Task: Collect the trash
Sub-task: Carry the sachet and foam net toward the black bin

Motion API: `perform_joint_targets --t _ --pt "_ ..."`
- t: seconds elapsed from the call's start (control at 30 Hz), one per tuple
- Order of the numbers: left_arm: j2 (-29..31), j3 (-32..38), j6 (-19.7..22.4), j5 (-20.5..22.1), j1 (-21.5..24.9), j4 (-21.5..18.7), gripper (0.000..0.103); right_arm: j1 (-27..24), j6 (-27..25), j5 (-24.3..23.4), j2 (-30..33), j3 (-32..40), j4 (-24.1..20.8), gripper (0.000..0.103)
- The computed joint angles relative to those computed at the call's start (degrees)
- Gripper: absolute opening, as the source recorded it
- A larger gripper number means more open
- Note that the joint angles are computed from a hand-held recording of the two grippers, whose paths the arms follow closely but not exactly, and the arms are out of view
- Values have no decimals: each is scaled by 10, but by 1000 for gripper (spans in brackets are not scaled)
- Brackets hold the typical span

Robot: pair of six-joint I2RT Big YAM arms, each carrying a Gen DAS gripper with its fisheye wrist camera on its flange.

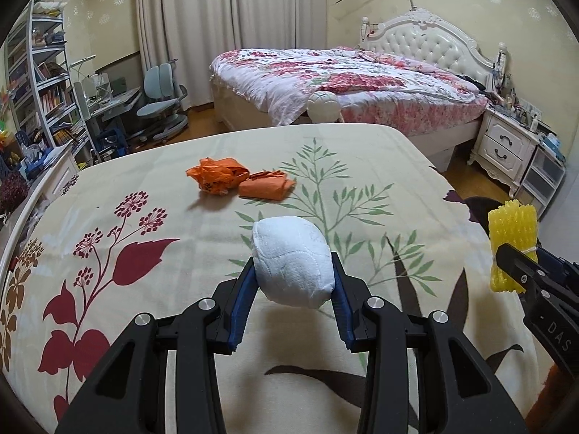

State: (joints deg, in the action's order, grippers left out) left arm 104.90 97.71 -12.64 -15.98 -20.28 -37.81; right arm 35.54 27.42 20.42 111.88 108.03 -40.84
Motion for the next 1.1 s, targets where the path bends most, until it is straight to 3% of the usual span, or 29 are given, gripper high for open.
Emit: perform_joint_targets --t 0.57,0.9,1.1 --pt "54 85 34 33 -64 4 40 -46 41 58 -78 -117 29 41" --pt "120 184 52 47 -92 -14 40 -76 51 75 -92 -139 35 41" --pt "176 270 58 42 -102 -46 41 -94 48 75 -87 -139 39 41"
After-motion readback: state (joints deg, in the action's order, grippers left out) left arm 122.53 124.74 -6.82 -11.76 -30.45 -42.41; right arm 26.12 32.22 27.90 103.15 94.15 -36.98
